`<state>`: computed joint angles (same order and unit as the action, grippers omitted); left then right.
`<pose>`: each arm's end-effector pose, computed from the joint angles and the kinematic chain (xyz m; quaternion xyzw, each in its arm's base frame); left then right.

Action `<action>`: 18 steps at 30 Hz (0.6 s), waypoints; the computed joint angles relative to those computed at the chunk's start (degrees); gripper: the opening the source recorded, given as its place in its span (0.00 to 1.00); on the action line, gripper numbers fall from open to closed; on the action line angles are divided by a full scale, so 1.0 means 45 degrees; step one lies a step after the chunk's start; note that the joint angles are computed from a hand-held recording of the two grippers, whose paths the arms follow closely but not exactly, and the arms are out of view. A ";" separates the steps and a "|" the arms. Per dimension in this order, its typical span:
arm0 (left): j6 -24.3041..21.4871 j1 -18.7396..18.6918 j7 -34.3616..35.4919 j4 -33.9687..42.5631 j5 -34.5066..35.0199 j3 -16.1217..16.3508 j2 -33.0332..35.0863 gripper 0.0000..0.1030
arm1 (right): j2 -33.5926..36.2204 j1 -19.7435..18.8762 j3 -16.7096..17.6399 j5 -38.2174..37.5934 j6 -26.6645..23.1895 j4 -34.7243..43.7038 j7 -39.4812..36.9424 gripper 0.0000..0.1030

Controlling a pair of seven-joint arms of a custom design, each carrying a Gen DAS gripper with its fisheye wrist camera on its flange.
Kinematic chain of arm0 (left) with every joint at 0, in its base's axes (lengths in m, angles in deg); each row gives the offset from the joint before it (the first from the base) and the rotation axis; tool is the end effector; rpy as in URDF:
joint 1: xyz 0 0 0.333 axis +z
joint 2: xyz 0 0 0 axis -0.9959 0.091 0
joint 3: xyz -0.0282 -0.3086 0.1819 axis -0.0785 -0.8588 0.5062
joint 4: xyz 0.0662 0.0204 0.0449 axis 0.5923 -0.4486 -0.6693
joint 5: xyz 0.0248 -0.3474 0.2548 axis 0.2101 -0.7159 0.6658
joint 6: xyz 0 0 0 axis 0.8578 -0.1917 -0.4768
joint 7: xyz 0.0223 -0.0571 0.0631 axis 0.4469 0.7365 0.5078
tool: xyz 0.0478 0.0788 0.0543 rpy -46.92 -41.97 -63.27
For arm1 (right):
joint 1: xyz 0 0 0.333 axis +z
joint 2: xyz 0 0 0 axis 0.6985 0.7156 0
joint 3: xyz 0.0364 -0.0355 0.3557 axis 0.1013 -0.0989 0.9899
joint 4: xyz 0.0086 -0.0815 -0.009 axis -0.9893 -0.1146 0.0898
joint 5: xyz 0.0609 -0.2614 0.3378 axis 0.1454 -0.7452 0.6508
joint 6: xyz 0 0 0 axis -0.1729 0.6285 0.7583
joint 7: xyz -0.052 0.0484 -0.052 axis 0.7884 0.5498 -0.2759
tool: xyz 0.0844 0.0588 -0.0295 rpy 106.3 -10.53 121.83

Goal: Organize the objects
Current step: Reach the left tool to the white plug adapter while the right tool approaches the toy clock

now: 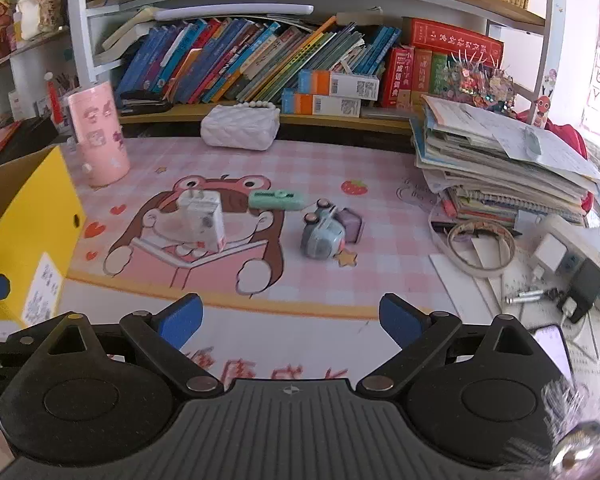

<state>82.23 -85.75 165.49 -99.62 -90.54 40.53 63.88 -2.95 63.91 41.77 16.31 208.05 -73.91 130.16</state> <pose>0.6199 -0.0650 0.4619 -0.4392 0.7870 -0.3623 0.2378 0.5866 0.2501 0.4613 -0.5270 0.7392 -0.3396 0.2460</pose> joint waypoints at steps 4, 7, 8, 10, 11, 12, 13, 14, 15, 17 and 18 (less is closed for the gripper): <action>0.0674 -0.0201 -0.0292 0.0204 0.0310 -0.0223 0.0315 0.82 | 0.0162 -0.0235 -0.0220 -0.0146 0.0505 0.0071 -0.0229 0.91; 0.1079 -0.0283 -0.1018 0.0316 0.1064 -0.0394 0.0583 0.82 | 0.0233 -0.0370 -0.0360 -0.0328 0.0793 0.0075 -0.0237 0.91; 0.1215 -0.0295 -0.1309 0.0341 0.1381 -0.0458 0.0666 0.82 | 0.0257 -0.0421 -0.0404 -0.0349 0.0884 0.0078 -0.0252 0.91; 0.1502 -0.0260 -0.1785 0.0407 0.1842 -0.0641 0.0821 0.82 | 0.0316 -0.0522 -0.0490 -0.0364 0.1064 0.0102 -0.0284 0.91; 0.1639 -0.0222 -0.2014 0.0444 0.2031 -0.0743 0.0893 0.82 | 0.0344 -0.0561 -0.0531 -0.0401 0.1138 0.0119 -0.0275 0.91; 0.1779 -0.0198 -0.2318 0.0487 0.2271 -0.0828 0.0978 0.81 | 0.0371 -0.0603 -0.0575 -0.0456 0.1229 0.0136 -0.0266 0.91; 0.1880 -0.0166 -0.2655 0.0514 0.2554 -0.0903 0.1049 0.81 | 0.0399 -0.0641 -0.0616 -0.0516 0.1316 0.0152 -0.0259 0.91; 0.1978 -0.0189 -0.3155 0.0533 0.2991 -0.0914 0.1129 0.80 | 0.0428 -0.0682 -0.0660 -0.0580 0.1403 0.0172 -0.0262 0.91; 0.2021 -0.0223 -0.3676 0.0559 0.3477 -0.0885 0.1201 0.79 | 0.0456 -0.0709 -0.0689 -0.0617 0.1451 0.0199 -0.0271 0.91; 0.2105 -0.0274 -0.4555 0.0585 0.4325 -0.0858 0.1326 0.76 | 0.0498 -0.0775 -0.0764 -0.0724 0.1578 0.0235 -0.0254 0.91; 0.2163 -0.0303 -0.4961 0.0614 0.4720 -0.0846 0.1397 0.75 | 0.0517 -0.0807 -0.0796 -0.0759 0.1632 0.0257 -0.0254 0.91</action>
<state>91.96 -87.11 143.17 -96.86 -69.30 36.72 70.17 -0.62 60.28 38.18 12.89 215.40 -72.75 129.02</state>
